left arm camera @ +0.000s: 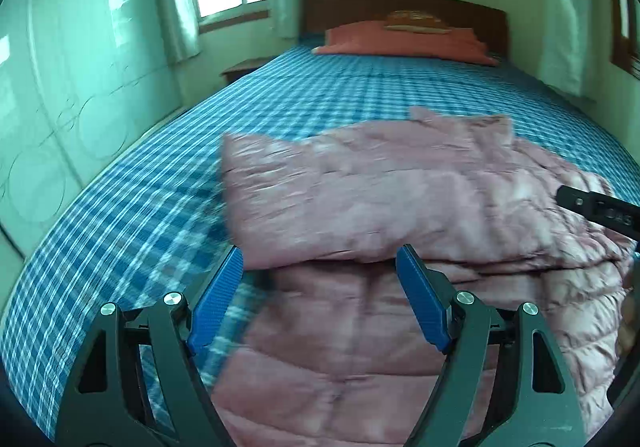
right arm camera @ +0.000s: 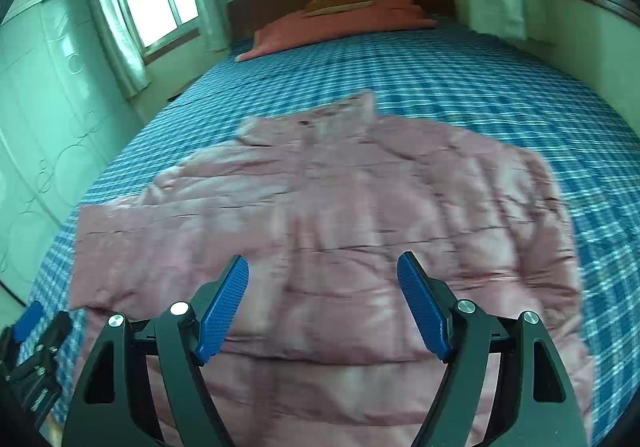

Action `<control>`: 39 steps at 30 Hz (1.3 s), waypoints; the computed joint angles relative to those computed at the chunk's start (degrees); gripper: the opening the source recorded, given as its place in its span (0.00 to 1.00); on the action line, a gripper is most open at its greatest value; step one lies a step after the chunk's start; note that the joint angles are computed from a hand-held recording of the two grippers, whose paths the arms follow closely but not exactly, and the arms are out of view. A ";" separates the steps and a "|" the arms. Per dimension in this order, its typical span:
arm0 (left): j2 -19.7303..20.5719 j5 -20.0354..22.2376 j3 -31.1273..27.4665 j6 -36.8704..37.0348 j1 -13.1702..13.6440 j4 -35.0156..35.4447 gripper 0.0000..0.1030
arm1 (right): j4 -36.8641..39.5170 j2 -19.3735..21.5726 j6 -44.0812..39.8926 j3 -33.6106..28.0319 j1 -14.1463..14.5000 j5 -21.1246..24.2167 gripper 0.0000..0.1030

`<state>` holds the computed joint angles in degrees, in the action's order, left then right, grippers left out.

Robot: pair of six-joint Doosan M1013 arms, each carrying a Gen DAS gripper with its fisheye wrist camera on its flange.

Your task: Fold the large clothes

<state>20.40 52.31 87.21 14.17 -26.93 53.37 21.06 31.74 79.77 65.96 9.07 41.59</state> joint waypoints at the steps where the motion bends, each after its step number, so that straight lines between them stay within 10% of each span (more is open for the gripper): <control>1: -0.27 0.44 0.47 -0.77 0.37 0.02 0.76 | -0.26 0.95 0.54 -1.33 0.76 1.33 0.74; 5: -1.14 1.37 2.10 -1.78 2.07 -0.81 0.76 | -2.27 4.76 5.32 -5.85 2.17 8.24 0.73; 8: -1.57 1.03 2.76 -1.84 2.88 -1.73 0.76 | -1.35 5.64 5.39 -6.47 2.59 9.93 0.28; 11: -2.25 0.19 3.57 -2.31 3.34 -2.00 0.77 | -0.51 4.27 3.91 -5.01 2.41 7.01 0.11; 26: -0.25 -2.49 0.55 1.34 4.14 -3.07 0.78 | -16.45 2.61 12.98 -2.78 -4.18 2.40 0.10; 32: 2.81 -2.87 -3.72 4.83 4.70 -3.91 0.78 | -24.12 0.47 22.66 0.40 -4.00 -2.47 0.49; 39: 9.10 0.46 -11.85 10.01 6.04 -6.70 0.78 | -13.78 4.11 11.46 -3.90 -3.47 0.64 0.52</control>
<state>29.50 52.77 75.36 24.18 -20.89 46.67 7.28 35.85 91.23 62.06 5.59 42.23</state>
